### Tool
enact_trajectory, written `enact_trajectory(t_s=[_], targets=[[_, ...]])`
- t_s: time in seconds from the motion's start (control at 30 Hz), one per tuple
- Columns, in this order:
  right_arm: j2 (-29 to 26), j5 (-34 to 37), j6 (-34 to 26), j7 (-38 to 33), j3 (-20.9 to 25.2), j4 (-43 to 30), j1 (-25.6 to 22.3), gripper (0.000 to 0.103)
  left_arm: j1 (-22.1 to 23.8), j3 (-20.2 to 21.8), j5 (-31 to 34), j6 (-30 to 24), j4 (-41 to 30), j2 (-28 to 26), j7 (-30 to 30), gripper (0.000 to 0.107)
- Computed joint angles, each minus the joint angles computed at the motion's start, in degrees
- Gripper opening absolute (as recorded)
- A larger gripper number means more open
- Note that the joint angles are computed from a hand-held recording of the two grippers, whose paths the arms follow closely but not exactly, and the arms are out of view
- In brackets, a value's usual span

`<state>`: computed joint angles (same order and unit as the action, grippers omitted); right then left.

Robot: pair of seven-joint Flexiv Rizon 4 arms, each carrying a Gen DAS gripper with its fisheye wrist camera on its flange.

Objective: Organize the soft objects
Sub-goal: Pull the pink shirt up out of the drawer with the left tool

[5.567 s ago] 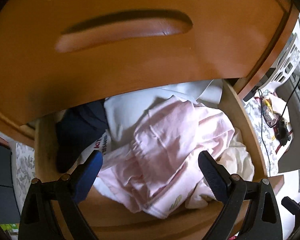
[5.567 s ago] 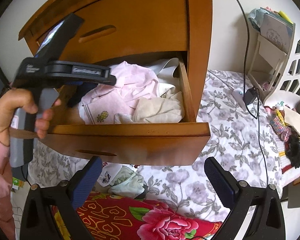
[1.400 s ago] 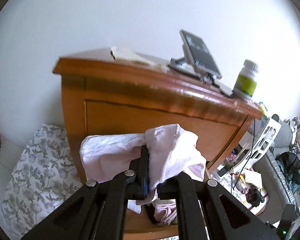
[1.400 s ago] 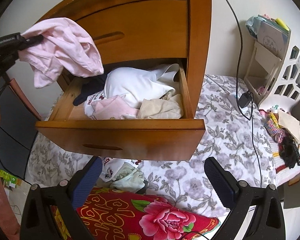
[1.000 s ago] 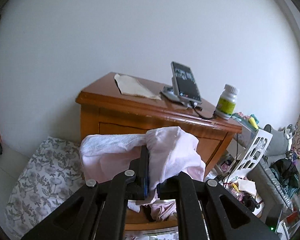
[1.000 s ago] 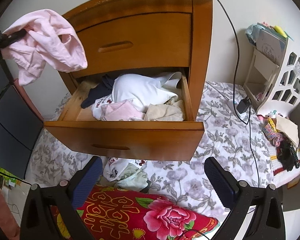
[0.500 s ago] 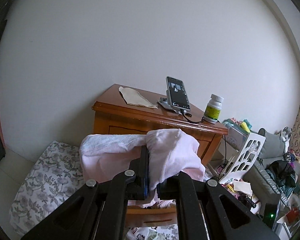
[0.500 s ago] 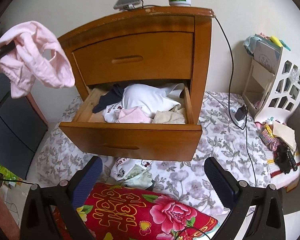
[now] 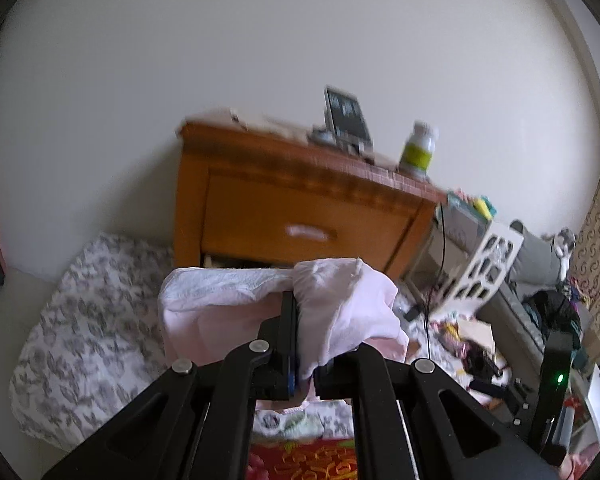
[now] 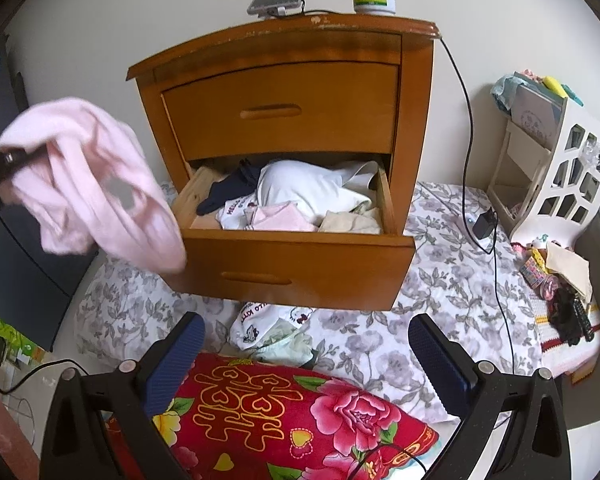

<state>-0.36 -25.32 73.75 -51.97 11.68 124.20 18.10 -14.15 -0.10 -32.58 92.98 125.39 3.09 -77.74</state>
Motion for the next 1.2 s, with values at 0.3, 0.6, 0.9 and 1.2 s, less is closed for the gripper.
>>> enact_trajectory(t_s=[0.3,0.6,0.9,1.2], targets=[[-0.92,1.67,-1.05,-1.12,-0.15,-0.41,0.14,0.103,0.4,-2.47,-3.44,-4.51,-0.35,-4.13,2.13,0.006],[-3.05,5.09,-2.63,-4.2,-0.38,-1.94,0.35,0.103,3.34,-3.7,4.14,-12.46,-3.83,-10.45,-4.72,0.006],[-5.89,8.01,-4.37,-6.8,-0.94,-4.28,0.37,0.103,5.2,-5.1,6.99,-18.96,-7.79,-16.27,-6.93,0.006],[-8.95,10.43,-6.22,-9.34,-1.16,-6.99,0.26,0.103,5.84,-5.11,9.37,-23.4,-11.24,-20.84,-8.93,0.006]])
